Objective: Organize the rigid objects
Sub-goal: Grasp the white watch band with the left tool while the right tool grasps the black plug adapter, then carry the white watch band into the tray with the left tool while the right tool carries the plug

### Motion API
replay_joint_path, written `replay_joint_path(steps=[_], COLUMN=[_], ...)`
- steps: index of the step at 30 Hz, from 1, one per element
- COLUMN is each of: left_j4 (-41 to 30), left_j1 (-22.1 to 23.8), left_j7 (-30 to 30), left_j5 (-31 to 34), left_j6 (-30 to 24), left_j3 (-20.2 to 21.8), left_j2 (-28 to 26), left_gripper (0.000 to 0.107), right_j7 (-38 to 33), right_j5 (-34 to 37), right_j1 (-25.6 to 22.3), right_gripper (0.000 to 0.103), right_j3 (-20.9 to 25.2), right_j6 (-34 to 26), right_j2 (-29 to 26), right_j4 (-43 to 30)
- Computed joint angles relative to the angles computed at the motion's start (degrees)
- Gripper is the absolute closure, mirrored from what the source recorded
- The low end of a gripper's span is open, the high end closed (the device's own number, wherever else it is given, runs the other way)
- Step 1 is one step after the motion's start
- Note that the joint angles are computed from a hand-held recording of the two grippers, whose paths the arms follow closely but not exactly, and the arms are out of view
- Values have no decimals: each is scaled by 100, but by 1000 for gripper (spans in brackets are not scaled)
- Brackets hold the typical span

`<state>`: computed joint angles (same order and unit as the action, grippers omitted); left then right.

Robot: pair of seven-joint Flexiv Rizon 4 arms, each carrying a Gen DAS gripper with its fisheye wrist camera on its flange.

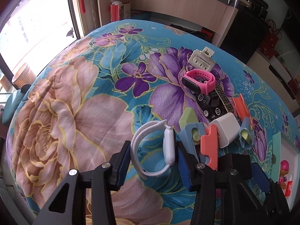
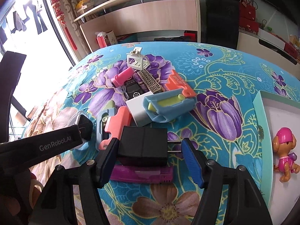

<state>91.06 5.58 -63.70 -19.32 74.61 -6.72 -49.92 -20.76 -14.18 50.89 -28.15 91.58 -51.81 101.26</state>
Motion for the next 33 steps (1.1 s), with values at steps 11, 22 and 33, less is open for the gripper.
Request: replay_joint_path(steps=[11, 22, 33], left_j4=[605, 1173, 1609], left_j1=[383, 609, 790], left_j7=[592, 1174, 1511], left_j5=[-230, -393, -268], left_j6=[511, 977, 1270], left_j3=[-735, -1446, -2069], left_j2=[422, 756, 923], left_gripper=[57, 57, 57], right_j7=[27, -38, -41], right_j5=[318, 821, 1222], right_j1=[454, 1269, 1777], right_gripper=[34, 34, 34], right_j3=[-492, -1426, -2045], right_j6=[245, 235, 200], right_j2=[297, 449, 557], right_j4=[592, 1289, 1923])
